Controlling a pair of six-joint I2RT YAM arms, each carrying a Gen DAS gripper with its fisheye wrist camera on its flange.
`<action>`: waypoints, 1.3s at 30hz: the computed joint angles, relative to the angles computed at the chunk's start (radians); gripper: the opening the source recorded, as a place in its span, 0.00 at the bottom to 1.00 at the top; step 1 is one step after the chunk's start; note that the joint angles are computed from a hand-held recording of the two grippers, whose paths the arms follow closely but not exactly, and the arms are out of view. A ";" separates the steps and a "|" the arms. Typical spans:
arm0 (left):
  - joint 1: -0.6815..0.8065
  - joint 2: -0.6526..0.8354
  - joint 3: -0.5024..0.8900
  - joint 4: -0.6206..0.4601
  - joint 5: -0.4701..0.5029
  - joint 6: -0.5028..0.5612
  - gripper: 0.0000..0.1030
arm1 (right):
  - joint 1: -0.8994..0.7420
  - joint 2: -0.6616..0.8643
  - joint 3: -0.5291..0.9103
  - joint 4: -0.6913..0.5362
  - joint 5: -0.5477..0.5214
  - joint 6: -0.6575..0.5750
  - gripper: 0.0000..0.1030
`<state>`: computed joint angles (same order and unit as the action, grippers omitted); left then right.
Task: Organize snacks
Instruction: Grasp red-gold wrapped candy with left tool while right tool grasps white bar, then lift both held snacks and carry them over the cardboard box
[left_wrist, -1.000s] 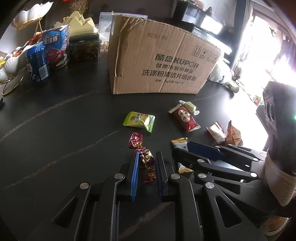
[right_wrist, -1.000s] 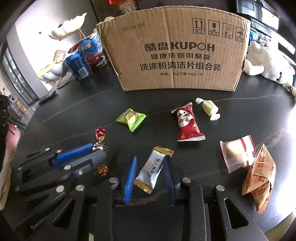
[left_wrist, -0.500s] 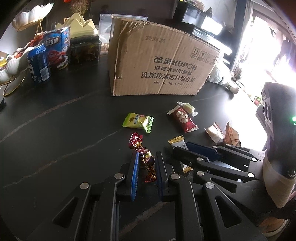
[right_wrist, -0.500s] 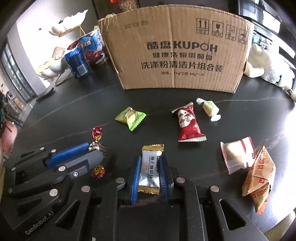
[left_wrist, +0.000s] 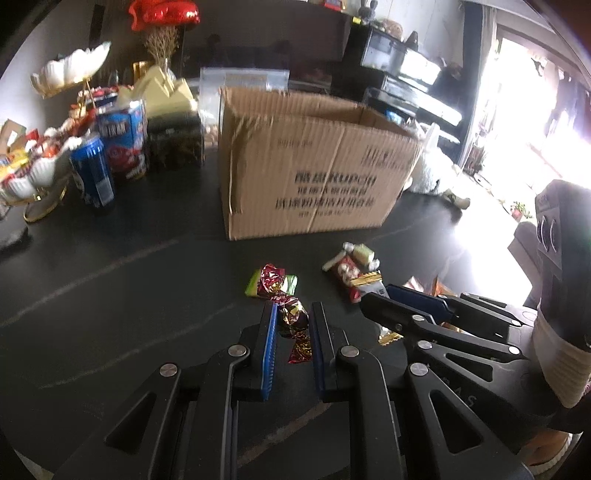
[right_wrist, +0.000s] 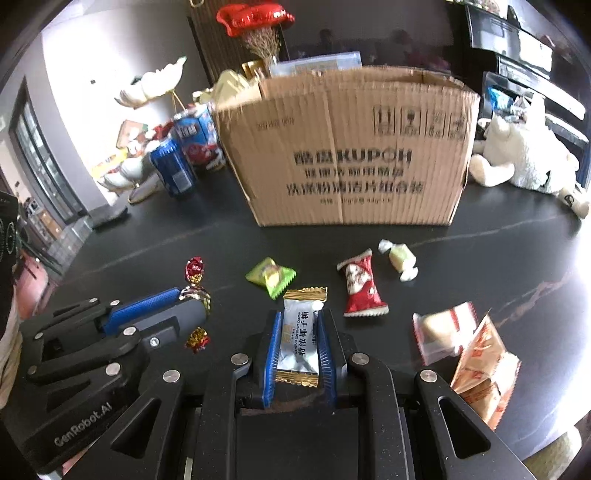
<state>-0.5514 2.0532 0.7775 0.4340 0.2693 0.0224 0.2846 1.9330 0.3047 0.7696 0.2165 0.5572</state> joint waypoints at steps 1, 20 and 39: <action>-0.001 -0.012 -0.004 0.001 -0.004 -0.002 0.17 | -0.003 -0.017 -0.006 -0.001 0.002 -0.005 0.21; -0.049 -0.202 0.074 -0.098 -0.033 -0.012 0.17 | -0.126 -0.423 -0.043 -0.159 -0.004 -0.122 0.21; -0.066 -0.171 0.334 -0.291 -0.070 0.025 0.17 | -0.260 -0.528 0.130 -0.368 -0.096 -0.255 0.21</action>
<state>-0.6177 1.8822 1.1117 0.1433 0.1988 0.0470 0.0247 1.4051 0.4350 0.4014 0.1209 0.3019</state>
